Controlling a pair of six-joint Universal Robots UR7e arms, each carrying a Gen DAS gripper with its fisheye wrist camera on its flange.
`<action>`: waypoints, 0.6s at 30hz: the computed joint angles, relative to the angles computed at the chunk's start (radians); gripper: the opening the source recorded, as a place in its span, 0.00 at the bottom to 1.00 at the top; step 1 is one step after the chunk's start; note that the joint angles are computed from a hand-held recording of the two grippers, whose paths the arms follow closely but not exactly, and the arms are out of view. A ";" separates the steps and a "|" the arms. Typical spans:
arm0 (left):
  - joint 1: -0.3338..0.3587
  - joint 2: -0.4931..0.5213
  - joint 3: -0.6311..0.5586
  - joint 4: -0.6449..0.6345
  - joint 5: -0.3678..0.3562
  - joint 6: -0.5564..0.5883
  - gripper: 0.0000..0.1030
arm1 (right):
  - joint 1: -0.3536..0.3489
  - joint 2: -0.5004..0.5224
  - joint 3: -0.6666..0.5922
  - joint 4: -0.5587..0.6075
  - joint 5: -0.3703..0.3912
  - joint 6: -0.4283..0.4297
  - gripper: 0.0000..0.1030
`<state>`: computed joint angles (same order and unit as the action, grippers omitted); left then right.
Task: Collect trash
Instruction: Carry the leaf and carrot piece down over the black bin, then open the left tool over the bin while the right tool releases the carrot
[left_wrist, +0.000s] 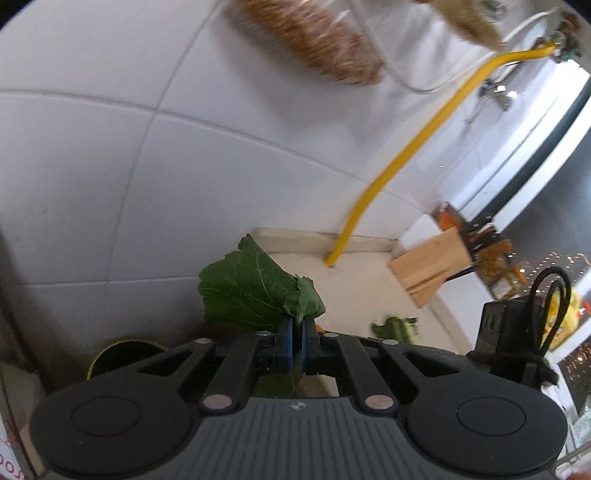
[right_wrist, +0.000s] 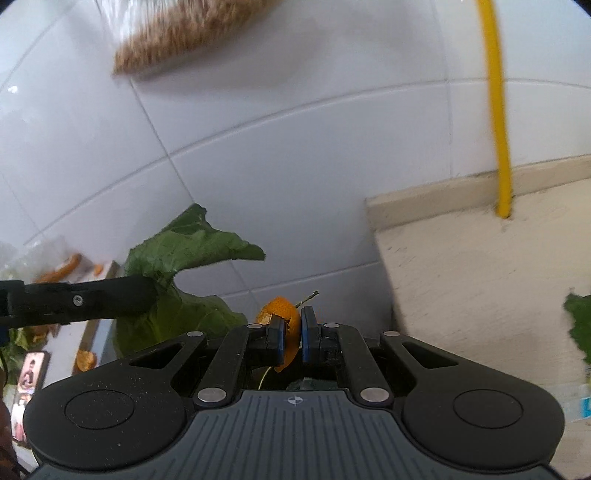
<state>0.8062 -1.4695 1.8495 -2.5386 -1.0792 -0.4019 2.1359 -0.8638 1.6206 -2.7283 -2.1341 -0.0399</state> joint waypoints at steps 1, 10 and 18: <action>0.008 0.004 -0.002 0.007 0.003 -0.005 0.00 | -0.002 0.010 -0.008 0.009 0.003 0.003 0.11; 0.089 0.069 -0.046 0.103 0.020 -0.062 0.00 | -0.040 0.097 -0.076 0.104 0.011 0.033 0.11; 0.153 0.130 -0.095 0.191 0.026 -0.099 0.07 | -0.082 0.162 -0.123 0.176 0.027 0.060 0.28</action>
<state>0.9595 -1.3396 1.7548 -2.3473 -1.0532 -0.5010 2.0538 -0.7014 1.4971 -2.5520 -2.1074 0.0204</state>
